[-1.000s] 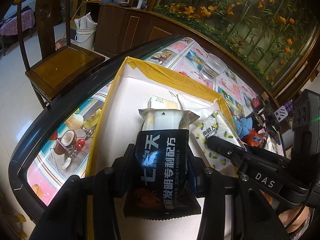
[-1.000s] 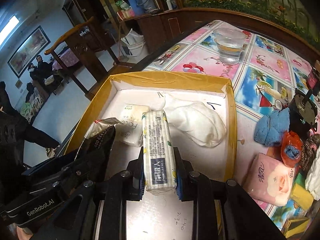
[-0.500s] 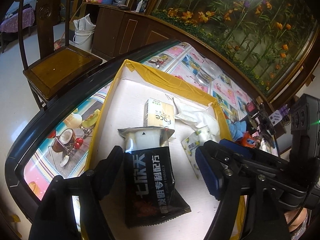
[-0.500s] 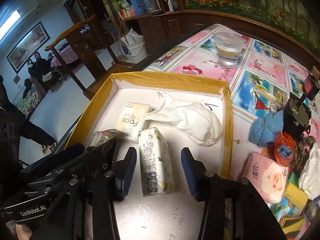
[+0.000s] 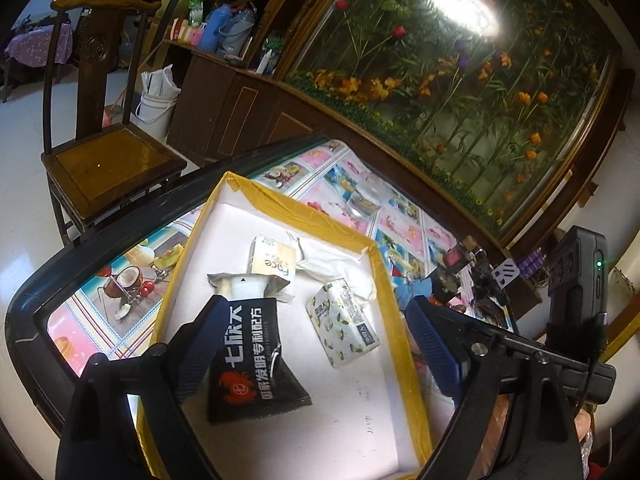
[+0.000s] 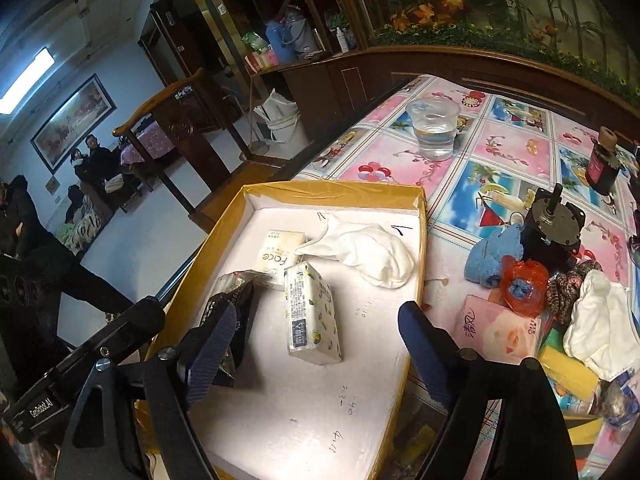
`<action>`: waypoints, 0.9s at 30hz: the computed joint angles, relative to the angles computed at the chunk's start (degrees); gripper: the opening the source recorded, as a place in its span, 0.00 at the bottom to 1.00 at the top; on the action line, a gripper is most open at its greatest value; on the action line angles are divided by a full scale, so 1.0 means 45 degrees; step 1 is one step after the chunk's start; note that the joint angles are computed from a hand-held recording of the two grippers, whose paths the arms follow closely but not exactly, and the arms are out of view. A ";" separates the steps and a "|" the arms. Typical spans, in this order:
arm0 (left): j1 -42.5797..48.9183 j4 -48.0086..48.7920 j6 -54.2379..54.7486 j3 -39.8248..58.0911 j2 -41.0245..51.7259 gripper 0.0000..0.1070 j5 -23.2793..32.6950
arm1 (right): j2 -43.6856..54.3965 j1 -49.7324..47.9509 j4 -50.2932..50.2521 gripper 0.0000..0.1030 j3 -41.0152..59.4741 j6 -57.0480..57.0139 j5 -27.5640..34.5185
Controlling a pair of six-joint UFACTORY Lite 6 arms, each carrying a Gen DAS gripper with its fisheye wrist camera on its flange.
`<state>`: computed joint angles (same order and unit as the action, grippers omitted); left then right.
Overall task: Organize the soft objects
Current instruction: 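Lower the black packet and white box into the tray and open both tools, then move both tools back over the pile of soft items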
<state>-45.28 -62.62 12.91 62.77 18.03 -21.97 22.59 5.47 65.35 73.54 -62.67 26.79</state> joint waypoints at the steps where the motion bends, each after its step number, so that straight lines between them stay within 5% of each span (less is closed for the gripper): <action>1: -0.0123 0.0049 -0.0145 -0.0118 -0.0105 0.84 -0.0233 | -0.0166 -0.0142 0.0101 0.86 -0.0161 -0.0176 0.0107; 13: -0.2016 -0.2373 0.1753 0.0056 -0.0157 0.90 -0.2476 | -0.2226 -0.2009 0.4381 0.86 -0.2765 -0.5264 0.1380; 18: -0.2788 -0.4008 0.3383 0.1083 0.0373 0.96 -0.2737 | -0.3129 -0.3764 0.5745 0.86 -0.4263 -0.7976 0.3223; 27: -0.4985 -0.5313 0.5507 0.4828 0.3400 0.96 -0.4053 | -0.2223 -0.9351 0.3852 0.86 -0.4058 -1.1083 0.6197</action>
